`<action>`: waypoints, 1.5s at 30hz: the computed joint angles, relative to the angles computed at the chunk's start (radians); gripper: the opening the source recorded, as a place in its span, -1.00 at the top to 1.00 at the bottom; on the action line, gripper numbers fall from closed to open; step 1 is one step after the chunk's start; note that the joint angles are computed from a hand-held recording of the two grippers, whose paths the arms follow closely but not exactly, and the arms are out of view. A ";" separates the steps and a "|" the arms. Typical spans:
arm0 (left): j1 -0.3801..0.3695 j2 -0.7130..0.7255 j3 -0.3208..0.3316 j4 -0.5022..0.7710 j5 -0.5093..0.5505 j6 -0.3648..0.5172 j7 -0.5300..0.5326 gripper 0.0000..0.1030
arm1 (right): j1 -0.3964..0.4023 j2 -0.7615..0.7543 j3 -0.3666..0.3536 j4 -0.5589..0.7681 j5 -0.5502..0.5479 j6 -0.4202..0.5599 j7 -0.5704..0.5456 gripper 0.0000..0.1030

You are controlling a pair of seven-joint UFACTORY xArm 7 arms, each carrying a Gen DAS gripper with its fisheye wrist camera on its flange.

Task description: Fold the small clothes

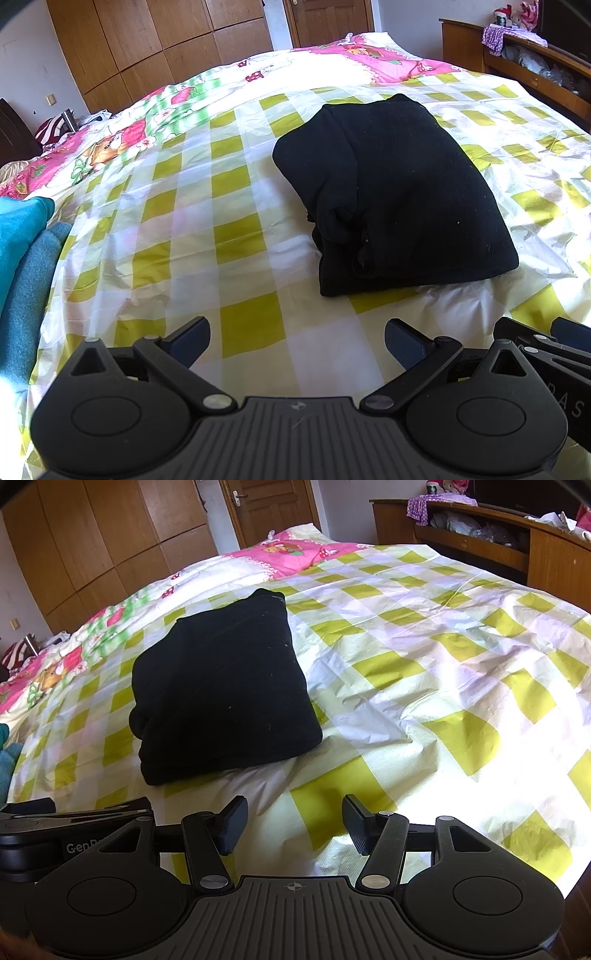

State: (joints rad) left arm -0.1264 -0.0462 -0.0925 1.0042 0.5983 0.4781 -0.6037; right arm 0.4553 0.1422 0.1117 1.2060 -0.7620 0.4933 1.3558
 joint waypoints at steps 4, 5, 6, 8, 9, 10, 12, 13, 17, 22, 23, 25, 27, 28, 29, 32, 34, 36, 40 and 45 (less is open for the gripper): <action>0.001 -0.001 0.001 -0.002 -0.005 -0.006 -0.002 -1.00 | -0.001 0.000 -0.001 0.000 0.002 -0.001 -0.003 -0.10; 0.001 -0.001 0.001 -0.003 -0.006 -0.006 -0.003 -1.00 | -0.001 0.000 -0.001 -0.001 0.002 -0.002 -0.003 -0.10; 0.001 -0.001 0.001 -0.003 -0.008 -0.007 -0.003 -1.00 | -0.001 -0.001 -0.001 -0.001 0.002 -0.002 -0.003 -0.10; 0.001 -0.002 0.001 -0.003 -0.011 -0.006 -0.003 -1.00 | -0.001 0.000 -0.001 0.000 0.002 -0.002 -0.003 -0.10; 0.000 -0.002 0.001 -0.003 -0.016 -0.005 -0.001 -1.00 | -0.001 0.000 -0.001 -0.001 0.002 -0.002 -0.003 -0.10; 0.000 -0.002 0.002 -0.003 -0.021 -0.005 0.002 -1.00 | -0.001 -0.001 -0.001 -0.001 0.003 -0.002 -0.004 -0.10; 0.001 -0.001 0.002 -0.003 -0.023 -0.005 0.004 -1.00 | -0.001 -0.001 -0.001 -0.002 0.003 -0.002 -0.004 -0.10; 0.000 -0.001 0.001 -0.003 -0.023 -0.004 0.003 -1.00 | -0.001 -0.001 -0.001 -0.002 0.003 -0.002 -0.004 -0.10; 0.000 -0.001 0.001 -0.002 -0.018 -0.004 -0.001 -1.00 | -0.001 -0.002 0.000 -0.003 0.002 -0.003 -0.004 -0.10; 0.000 -0.001 0.001 -0.002 -0.020 -0.002 0.000 -1.00 | -0.002 -0.004 -0.001 -0.005 0.000 -0.003 0.000 -0.10; 0.000 -0.001 0.000 -0.002 -0.018 -0.002 0.000 -1.00 | -0.002 -0.004 0.000 -0.005 0.000 -0.003 0.000 -0.10; 0.000 -0.002 0.000 -0.002 -0.015 -0.002 -0.003 -1.00 | -0.002 -0.004 0.000 -0.006 0.000 -0.004 0.000 -0.10; 0.000 -0.002 0.000 -0.003 -0.020 -0.001 0.000 -1.00 | -0.003 -0.004 0.000 -0.006 0.001 -0.005 -0.001 -0.10; -0.001 -0.002 0.000 -0.002 -0.023 0.000 0.002 -1.00 | -0.003 -0.005 0.000 -0.006 0.000 -0.004 0.000 -0.10; -0.001 -0.003 0.000 -0.002 -0.024 0.000 0.002 -1.00 | -0.003 -0.005 0.001 -0.007 0.000 -0.004 0.000 -0.10; -0.001 -0.002 0.000 -0.002 -0.025 0.002 0.002 -1.00 | -0.003 -0.005 0.001 -0.006 0.001 -0.005 -0.001 -0.10; -0.001 -0.002 0.000 -0.001 -0.024 0.002 0.002 -1.00 | -0.004 -0.005 0.001 -0.007 0.000 -0.005 -0.001 -0.10; -0.001 -0.002 0.000 -0.001 -0.023 0.002 0.001 -1.00 | -0.004 -0.005 0.001 -0.007 0.001 -0.005 -0.001 -0.10; -0.001 0.000 0.000 0.000 -0.019 0.001 -0.003 -1.00 | -0.004 -0.004 0.000 -0.007 0.000 -0.006 -0.001 -0.10; -0.001 0.000 0.001 0.000 -0.019 -0.001 -0.003 -1.00 | -0.004 -0.004 0.000 -0.007 -0.002 -0.007 0.001 -0.10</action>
